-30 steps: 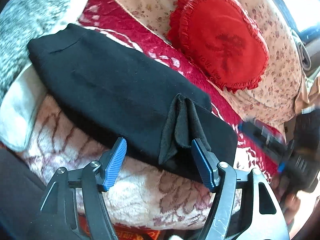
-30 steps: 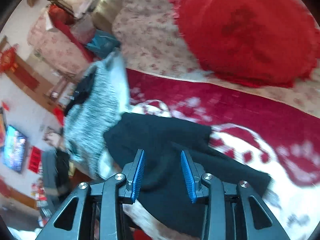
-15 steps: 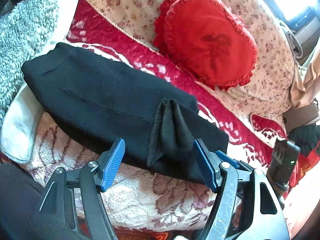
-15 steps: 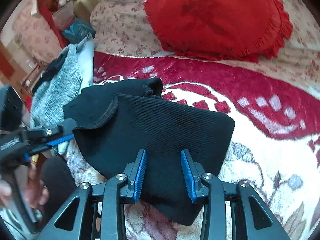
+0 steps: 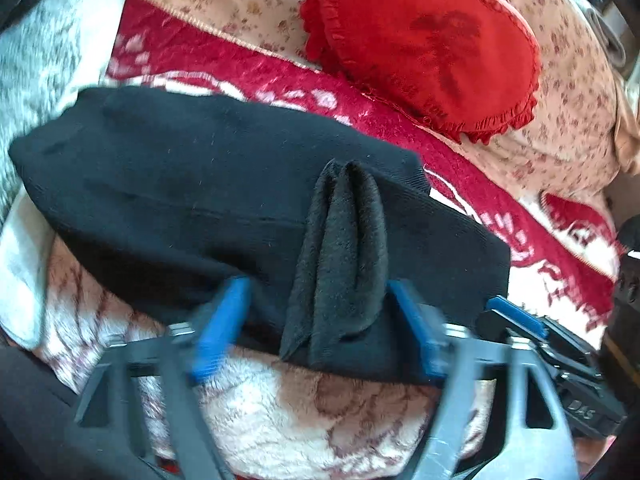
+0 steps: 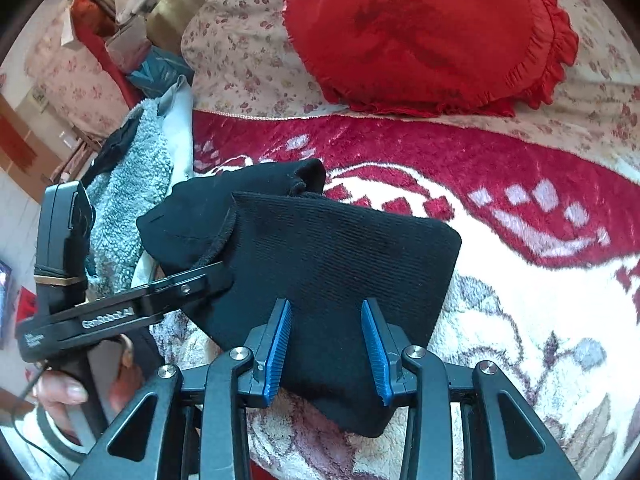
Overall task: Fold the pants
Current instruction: 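Fold the held end over the pants and open the right gripper, then grasp the folded edge of the black pants with the left gripper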
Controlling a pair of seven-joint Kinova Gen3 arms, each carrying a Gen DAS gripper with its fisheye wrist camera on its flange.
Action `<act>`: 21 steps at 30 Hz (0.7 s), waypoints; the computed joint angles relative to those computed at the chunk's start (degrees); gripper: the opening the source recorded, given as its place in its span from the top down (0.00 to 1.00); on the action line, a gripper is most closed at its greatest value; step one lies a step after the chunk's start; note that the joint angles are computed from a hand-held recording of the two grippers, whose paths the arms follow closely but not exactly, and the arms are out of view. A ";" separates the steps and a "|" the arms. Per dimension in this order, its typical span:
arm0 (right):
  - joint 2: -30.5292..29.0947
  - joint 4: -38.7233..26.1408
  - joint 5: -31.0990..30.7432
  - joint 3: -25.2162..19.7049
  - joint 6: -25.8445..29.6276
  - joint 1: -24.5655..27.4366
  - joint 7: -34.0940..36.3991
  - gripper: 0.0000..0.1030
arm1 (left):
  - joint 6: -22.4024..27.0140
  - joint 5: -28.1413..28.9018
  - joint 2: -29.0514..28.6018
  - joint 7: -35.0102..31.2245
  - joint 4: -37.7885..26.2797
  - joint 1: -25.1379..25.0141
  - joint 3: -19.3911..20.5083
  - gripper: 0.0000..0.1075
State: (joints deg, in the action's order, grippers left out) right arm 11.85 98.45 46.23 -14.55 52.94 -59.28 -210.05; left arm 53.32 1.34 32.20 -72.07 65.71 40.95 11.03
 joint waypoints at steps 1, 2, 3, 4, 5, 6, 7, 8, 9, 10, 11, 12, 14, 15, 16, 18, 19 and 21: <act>-0.27 0.58 0.72 0.56 -0.38 -0.71 -1.46 0.66 | 0.33 -1.17 0.18 -0.25 -0.71 0.60 -0.20 0.66; -0.31 0.58 1.03 0.05 -0.23 -0.35 -1.99 0.66 | 0.09 -1.42 0.28 -0.80 -1.18 0.18 0.66 0.91; -0.30 0.29 0.95 -0.01 0.10 -0.32 -1.77 0.66 | 0.79 -0.73 0.80 -1.76 -2.27 -1.29 2.58 0.90; -0.18 -0.33 1.45 -0.06 1.04 -0.59 -1.65 0.66 | 0.92 -0.08 0.49 -2.90 -2.36 -2.36 3.44 0.90; -0.19 -0.55 2.38 -0.08 1.54 -0.92 -1.85 0.66 | 0.16 -0.36 0.07 -3.71 -2.04 -2.36 3.38 0.90; -0.25 -0.63 3.68 -0.09 1.48 -1.16 -2.04 0.66 | -0.27 -0.42 -0.25 -4.36 -1.93 -1.63 2.25 0.93; -0.30 -0.68 4.53 -0.14 0.86 -1.06 -1.69 0.66 | -0.79 -0.43 -0.60 -4.30 -1.56 -0.40 0.23 0.94; 0.06 -1.32 4.63 -0.20 0.62 -0.76 -0.68 0.66 | -1.30 -1.03 -0.77 -3.78 -1.28 0.25 -0.73 0.94; 0.86 -2.51 4.14 -0.18 0.95 -0.43 1.11 0.66 | -1.86 -1.78 -0.93 -3.29 -0.80 0.46 -1.28 0.94; 1.57 -3.41 3.58 -0.01 1.05 -0.17 2.77 0.66 | -1.50 -1.94 -0.64 -2.87 -0.98 0.27 -1.49 0.94; 2.17 -4.03 2.99 0.26 0.87 0.06 4.20 0.66 | -0.20 -1.46 0.23 -2.44 -1.69 -0.40 -1.32 0.94; 3.01 -4.72 2.02 0.62 0.48 0.47 5.80 0.66 | 0.83 -0.62 0.94 -2.58 -2.12 -1.23 -0.86 0.94; 4.94 -5.62 -0.04 1.36 -0.33 1.39 7.35 0.66 | 1.01 0.28 1.38 -2.86 -1.56 -1.96 -0.45 0.94; 5.05 -5.54 0.11 2.50 -0.51 0.53 7.32 0.66 | -0.29 0.34 0.64 -3.02 -0.20 -1.97 -0.44 0.94; 5.18 -5.99 -0.19 2.85 -0.03 0.15 7.82 0.66 | -0.66 0.36 0.22 -3.09 0.34 -2.05 -0.38 0.94; 5.02 -6.79 -1.40 3.14 0.79 -0.14 9.62 0.66 | -0.41 0.55 -0.07 -2.60 0.41 -2.06 -0.38 0.94; 4.87 -7.18 -1.84 3.21 1.38 -0.38 10.28 0.66 | -0.49 0.39 -0.29 -2.28 0.66 -1.90 -0.52 0.94; 4.72 -7.85 -2.37 3.28 2.30 -0.88 11.04 0.66 | -0.64 -0.37 -0.83 -1.46 1.36 -1.33 -0.92 0.94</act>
State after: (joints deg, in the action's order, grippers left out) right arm 16.57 90.60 43.86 -11.27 55.25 -60.15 -199.01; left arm 52.68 0.97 31.37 -73.53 67.08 39.62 10.11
